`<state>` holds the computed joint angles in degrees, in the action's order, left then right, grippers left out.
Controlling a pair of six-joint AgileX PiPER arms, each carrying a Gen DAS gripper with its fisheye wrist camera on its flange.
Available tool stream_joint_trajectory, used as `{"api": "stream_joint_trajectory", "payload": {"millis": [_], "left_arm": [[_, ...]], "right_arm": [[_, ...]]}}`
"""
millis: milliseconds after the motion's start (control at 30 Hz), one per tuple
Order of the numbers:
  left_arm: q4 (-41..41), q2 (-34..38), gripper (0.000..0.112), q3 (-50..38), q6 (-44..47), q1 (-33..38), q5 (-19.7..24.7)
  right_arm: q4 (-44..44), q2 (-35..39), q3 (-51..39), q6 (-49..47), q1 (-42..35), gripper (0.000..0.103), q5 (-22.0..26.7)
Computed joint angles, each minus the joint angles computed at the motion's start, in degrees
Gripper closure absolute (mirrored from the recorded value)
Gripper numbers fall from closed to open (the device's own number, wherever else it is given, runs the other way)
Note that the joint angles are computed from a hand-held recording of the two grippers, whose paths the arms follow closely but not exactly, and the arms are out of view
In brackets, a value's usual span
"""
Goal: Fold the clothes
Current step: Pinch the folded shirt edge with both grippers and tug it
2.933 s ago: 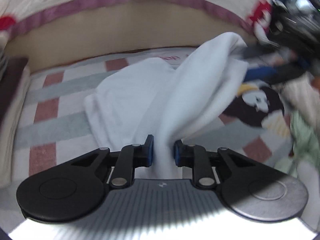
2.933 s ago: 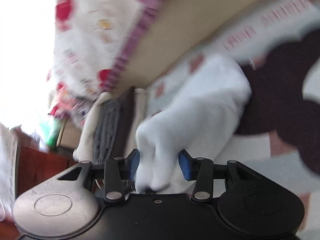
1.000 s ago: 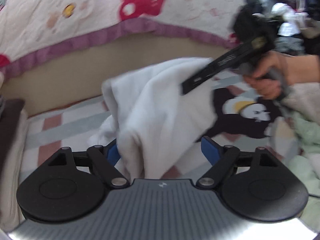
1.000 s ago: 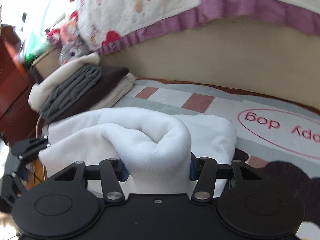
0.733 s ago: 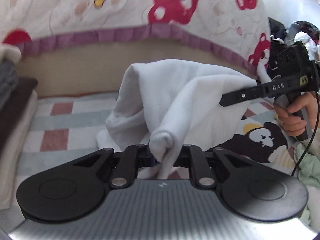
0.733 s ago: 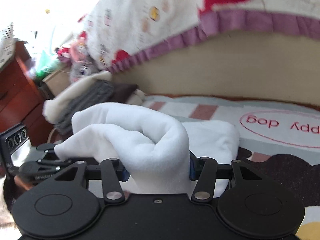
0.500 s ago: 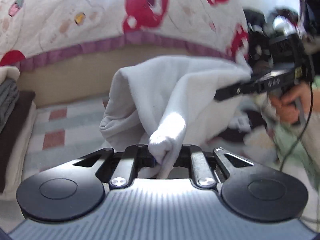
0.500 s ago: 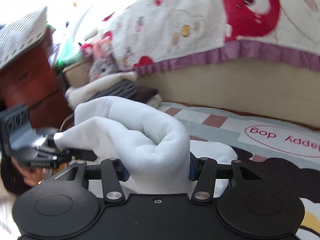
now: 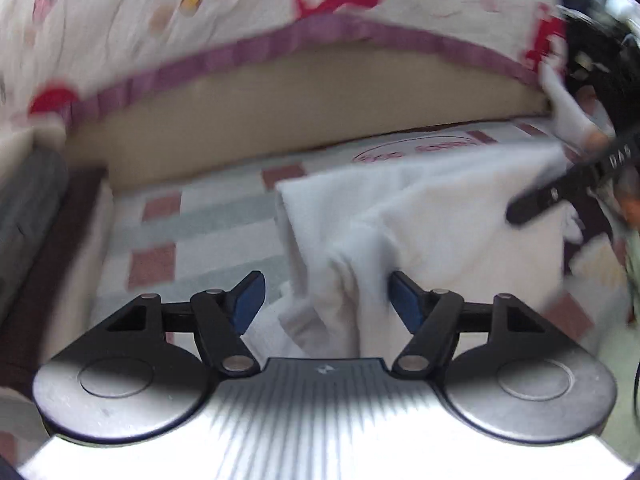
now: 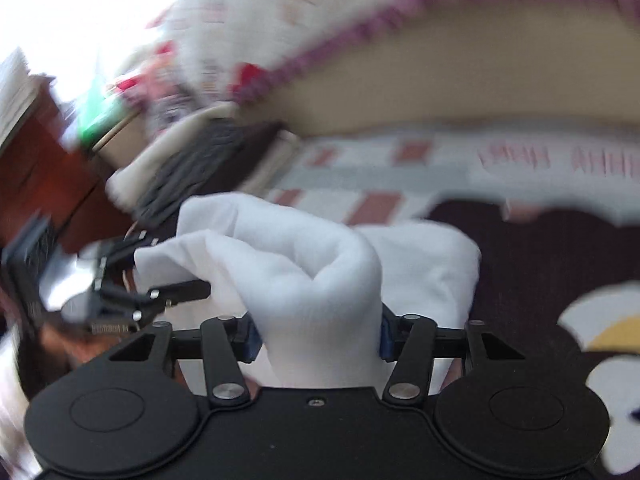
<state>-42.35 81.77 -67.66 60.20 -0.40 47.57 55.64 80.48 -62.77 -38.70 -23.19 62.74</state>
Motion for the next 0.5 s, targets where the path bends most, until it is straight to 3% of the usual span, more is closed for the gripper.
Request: {"api": "stream_joint_trajectory", "payload": {"millis": [100,167,200,267,333,400,500], "left_arm": [[4.24,13.36,0.045,-12.02,-14.84,-1.62,2.86],[3.8,16.89,0.045,-13.33,-17.17,-2.2,0.04],[2.54,17.99,0.052,-13.08,-16.6,-2.22,-1.84],[-2.1,18.61,0.065,-11.34,-10.68,-1.42,-3.93],[-7.24,19.19,0.081,-10.52,-3.07,0.15,-2.71],[-12.4,18.74,0.088,-8.78,4.45,1.16,-2.46],[-14.03,17.6,0.096,-6.68,8.69,-0.86,-6.91]], "right_arm": [[-4.1,10.82,-8.9,10.88,1.79,0.042,-0.59],[-5.11,14.53,-10.67,14.89,3.0,0.042,-3.27],[-4.72,15.31,-10.35,15.39,3.45,0.042,-5.02],[-2.23,14.53,-7.35,15.15,3.81,0.042,-8.61],[1.72,13.09,-3.44,13.13,3.4,0.043,-11.46],[4.55,10.04,1.28,11.51,3.31,0.043,-14.94],[2.51,1.76,7.98,13.83,7.37,0.038,-26.33]]}}
